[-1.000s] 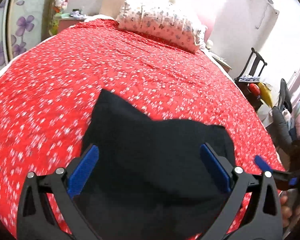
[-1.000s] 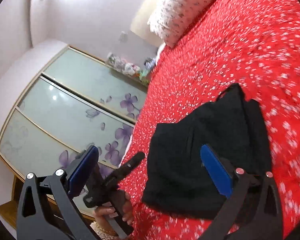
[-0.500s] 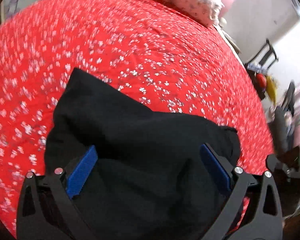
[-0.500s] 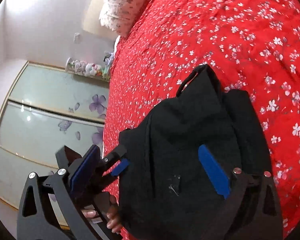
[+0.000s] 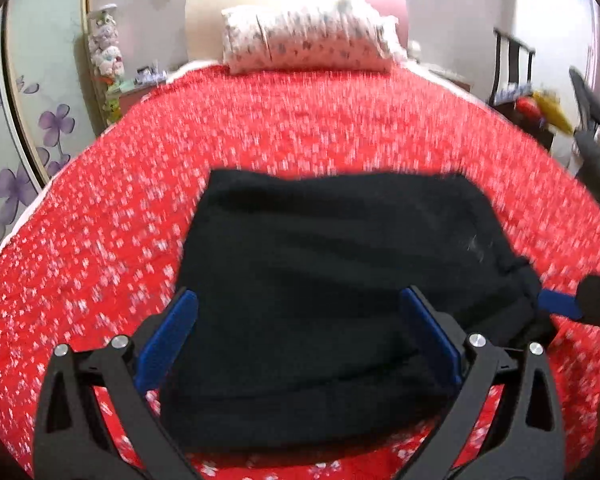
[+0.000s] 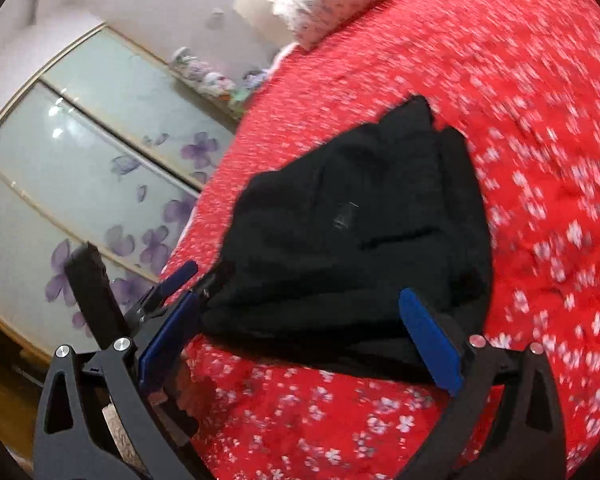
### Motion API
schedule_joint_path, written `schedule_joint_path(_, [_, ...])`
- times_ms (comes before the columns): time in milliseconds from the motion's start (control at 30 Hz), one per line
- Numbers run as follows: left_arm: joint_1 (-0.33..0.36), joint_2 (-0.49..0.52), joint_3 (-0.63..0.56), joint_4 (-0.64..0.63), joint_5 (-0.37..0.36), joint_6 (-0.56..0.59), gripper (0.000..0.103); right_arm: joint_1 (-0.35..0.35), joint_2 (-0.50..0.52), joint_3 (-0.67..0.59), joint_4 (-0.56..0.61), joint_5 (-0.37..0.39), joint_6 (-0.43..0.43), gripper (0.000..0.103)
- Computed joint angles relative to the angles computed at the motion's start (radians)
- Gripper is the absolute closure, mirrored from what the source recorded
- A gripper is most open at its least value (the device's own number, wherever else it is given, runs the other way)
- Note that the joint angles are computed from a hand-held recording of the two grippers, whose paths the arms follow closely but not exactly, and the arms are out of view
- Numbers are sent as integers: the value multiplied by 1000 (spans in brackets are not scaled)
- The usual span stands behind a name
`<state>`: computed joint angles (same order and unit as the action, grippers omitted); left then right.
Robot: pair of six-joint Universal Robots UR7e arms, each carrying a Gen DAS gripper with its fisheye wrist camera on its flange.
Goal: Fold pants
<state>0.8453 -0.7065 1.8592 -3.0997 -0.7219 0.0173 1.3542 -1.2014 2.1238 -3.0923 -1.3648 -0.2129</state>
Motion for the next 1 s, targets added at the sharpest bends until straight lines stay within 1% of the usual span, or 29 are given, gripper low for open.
schedule_joint_path(67, [17, 0, -12, 90, -10, -66, 2, -30, -4, 10, -1, 52, 19, 1])
schedule_joint_path(100, [27, 2, -13, 98, -17, -80, 2, -39, -4, 11, 2, 70, 20, 1])
schedule_joint_path(167, [34, 4, 4, 54, -28, -72, 2, -50, -10, 22, -2, 87, 12, 1])
schedule_joint_path(200, [32, 7, 7, 44, -21, -66, 2, -54, -16, 31, -9, 92, 6, 1])
schedule_joint_path(333, [28, 5, 14, 37, -8, -60, 2, -82, -28, 59, -28, 136, -24, 1])
schedule_joint_path(367, [21, 3, 22, 23, 5, -58, 2, -87, -31, 61, -23, 144, -29, 1])
schedule_joint_path(400, [14, 10, 22, 5, 22, -50, 5, -92, -35, 65, -20, 151, -35, 1])
schedule_joint_path(467, [-14, 14, 44, -81, 64, 0, 7, -97, -38, 67, -16, 167, -36, 1])
schedule_joint_path(500, [-28, 9, 64, -157, 56, 47, 7, -101, -38, 68, -16, 174, -38, 1])
schedule_joint_path(533, [-35, -1, 82, -226, 27, 80, 6, -106, -41, 70, -14, 182, -39, 1])
schedule_joint_path(567, [-34, -24, 100, -286, -37, 98, 4, -107, -45, 75, -14, 186, -37, 1])
schedule_joint_path(600, [-25, -37, 99, -305, -93, 94, 2, -109, -49, 77, -11, 189, -36, 1])
schedule_joint_path(633, [-12, -54, 94, -289, -148, 68, 2, -112, -52, 79, -7, 194, -34, 1])
schedule_joint_path(667, [5, -71, 81, -237, -188, 26, 2, -112, -55, 80, -3, 195, -32, 1])
schedule_joint_path(700, [37, -85, 52, -143, -258, -36, 2, -113, -52, 74, 2, 196, -30, 1])
schedule_joint_path(733, [54, -90, 36, -80, -288, -72, 2, -115, -55, 74, 9, 199, -32, 1])
schedule_joint_path(800, [90, -86, -7, 90, -319, -156, 2, -117, -58, 74, 17, 203, -34, 1])
schedule_joint_path(833, [108, -76, -16, 133, -332, -168, 2, -119, -59, 75, 17, 205, -34, 1])
schedule_joint_path(867, [107, -69, -8, 134, -315, -137, 2, -118, -59, 74, 24, 202, -34, 1])
schedule_joint_path(900, [101, -59, 7, 94, -292, -95, 2, -117, -60, 75, 22, 198, -37, 1])
schedule_joint_path(967, [85, -46, 23, 61, -250, -61, 2, -112, -60, 77, 22, 186, -48, 1])
schedule_joint_path(1000, [82, -46, 29, 51, -243, -53, 2, -107, -65, 78, 26, 176, -49, 1])
